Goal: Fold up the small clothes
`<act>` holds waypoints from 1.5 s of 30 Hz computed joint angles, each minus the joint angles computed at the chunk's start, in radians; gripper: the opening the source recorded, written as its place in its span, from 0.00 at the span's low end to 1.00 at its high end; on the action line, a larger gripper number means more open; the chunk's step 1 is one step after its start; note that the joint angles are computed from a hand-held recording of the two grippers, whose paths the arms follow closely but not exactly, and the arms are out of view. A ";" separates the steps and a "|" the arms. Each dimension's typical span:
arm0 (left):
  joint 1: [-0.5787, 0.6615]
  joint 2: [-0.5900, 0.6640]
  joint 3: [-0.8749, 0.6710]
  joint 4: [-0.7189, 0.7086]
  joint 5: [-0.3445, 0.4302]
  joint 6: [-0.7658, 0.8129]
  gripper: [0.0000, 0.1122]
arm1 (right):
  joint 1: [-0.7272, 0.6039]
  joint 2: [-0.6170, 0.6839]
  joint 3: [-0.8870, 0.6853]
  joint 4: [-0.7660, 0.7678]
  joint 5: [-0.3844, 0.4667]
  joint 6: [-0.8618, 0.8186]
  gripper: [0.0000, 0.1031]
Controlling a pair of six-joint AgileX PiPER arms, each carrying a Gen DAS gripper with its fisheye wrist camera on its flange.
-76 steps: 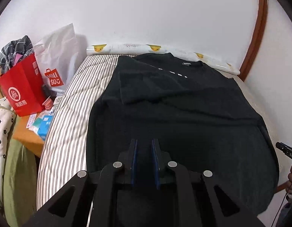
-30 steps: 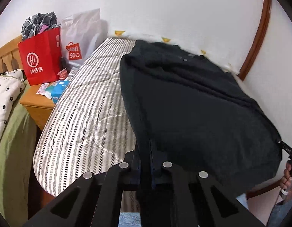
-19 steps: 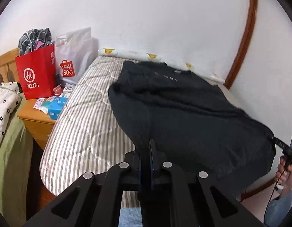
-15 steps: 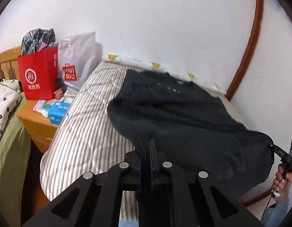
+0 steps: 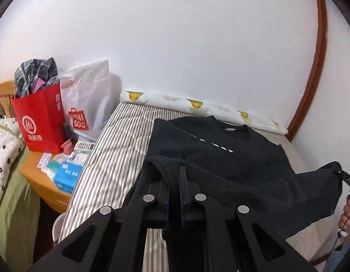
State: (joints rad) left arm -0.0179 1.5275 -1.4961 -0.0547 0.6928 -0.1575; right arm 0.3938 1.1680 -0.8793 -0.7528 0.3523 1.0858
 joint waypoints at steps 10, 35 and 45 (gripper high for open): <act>-0.016 0.345 -0.371 0.066 0.079 -0.076 0.06 | -0.128 0.326 -0.305 0.339 -0.041 -0.394 0.08; -0.003 0.623 -0.697 0.045 0.284 -0.043 0.19 | -0.206 0.821 -0.800 0.683 0.212 -0.750 0.21; 0.011 0.313 -0.217 -0.010 0.110 -0.016 0.44 | -0.126 0.439 -0.341 0.426 0.101 -0.497 0.56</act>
State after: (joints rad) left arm -0.0070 1.8402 -1.7126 -0.0648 0.8032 -0.1731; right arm 0.2682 1.6067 -1.2199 -0.3272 0.4538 0.5890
